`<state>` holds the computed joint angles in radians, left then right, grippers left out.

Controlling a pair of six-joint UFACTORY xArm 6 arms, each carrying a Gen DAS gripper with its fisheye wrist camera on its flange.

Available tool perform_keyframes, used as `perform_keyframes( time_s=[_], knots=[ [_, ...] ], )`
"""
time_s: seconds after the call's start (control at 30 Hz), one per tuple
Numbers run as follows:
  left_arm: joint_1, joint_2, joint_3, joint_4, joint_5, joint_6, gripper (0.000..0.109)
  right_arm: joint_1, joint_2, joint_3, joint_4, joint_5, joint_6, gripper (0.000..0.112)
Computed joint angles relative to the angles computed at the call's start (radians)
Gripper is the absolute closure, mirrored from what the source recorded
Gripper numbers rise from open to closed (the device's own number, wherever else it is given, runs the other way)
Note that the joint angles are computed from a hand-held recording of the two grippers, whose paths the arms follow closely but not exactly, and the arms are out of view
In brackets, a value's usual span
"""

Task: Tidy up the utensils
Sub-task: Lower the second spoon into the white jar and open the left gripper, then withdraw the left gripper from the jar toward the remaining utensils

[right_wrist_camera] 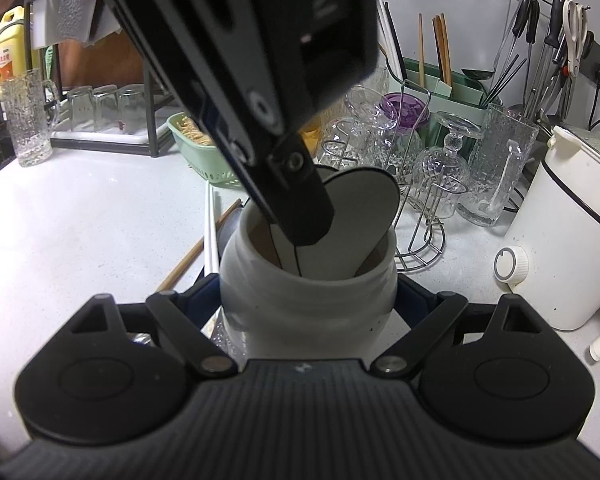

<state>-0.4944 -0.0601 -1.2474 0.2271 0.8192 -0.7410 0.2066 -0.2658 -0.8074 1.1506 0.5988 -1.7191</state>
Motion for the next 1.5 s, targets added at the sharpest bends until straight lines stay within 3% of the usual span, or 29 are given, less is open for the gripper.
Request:
perform_keyframes(
  time_s=[0.53,0.9,1.13,1.33,1.5],
  knots=[
    [-0.002,-0.07,0.019,0.111,-0.03,-0.117,0.102,0.014,-0.004,0.005,-0.01,-0.027,0.027,0.02],
    [-0.015,-0.203,0.103,0.282,-0.018,-0.306,0.101,0.037,-0.015,0.016,-0.041,-0.067,0.085,0.02],
    [-0.002,-0.306,0.189,0.329,0.0,-0.394,0.101,0.048,-0.014,0.014,-0.081,-0.082,0.133,0.02],
    [0.015,-0.362,0.26,0.339,0.002,-0.432,0.086,0.05,-0.014,0.012,-0.109,-0.085,0.164,0.02],
    [0.023,-0.389,0.31,0.348,-0.015,-0.469,0.082,0.052,-0.014,0.01,-0.126,-0.087,0.18,0.02]
  ],
)
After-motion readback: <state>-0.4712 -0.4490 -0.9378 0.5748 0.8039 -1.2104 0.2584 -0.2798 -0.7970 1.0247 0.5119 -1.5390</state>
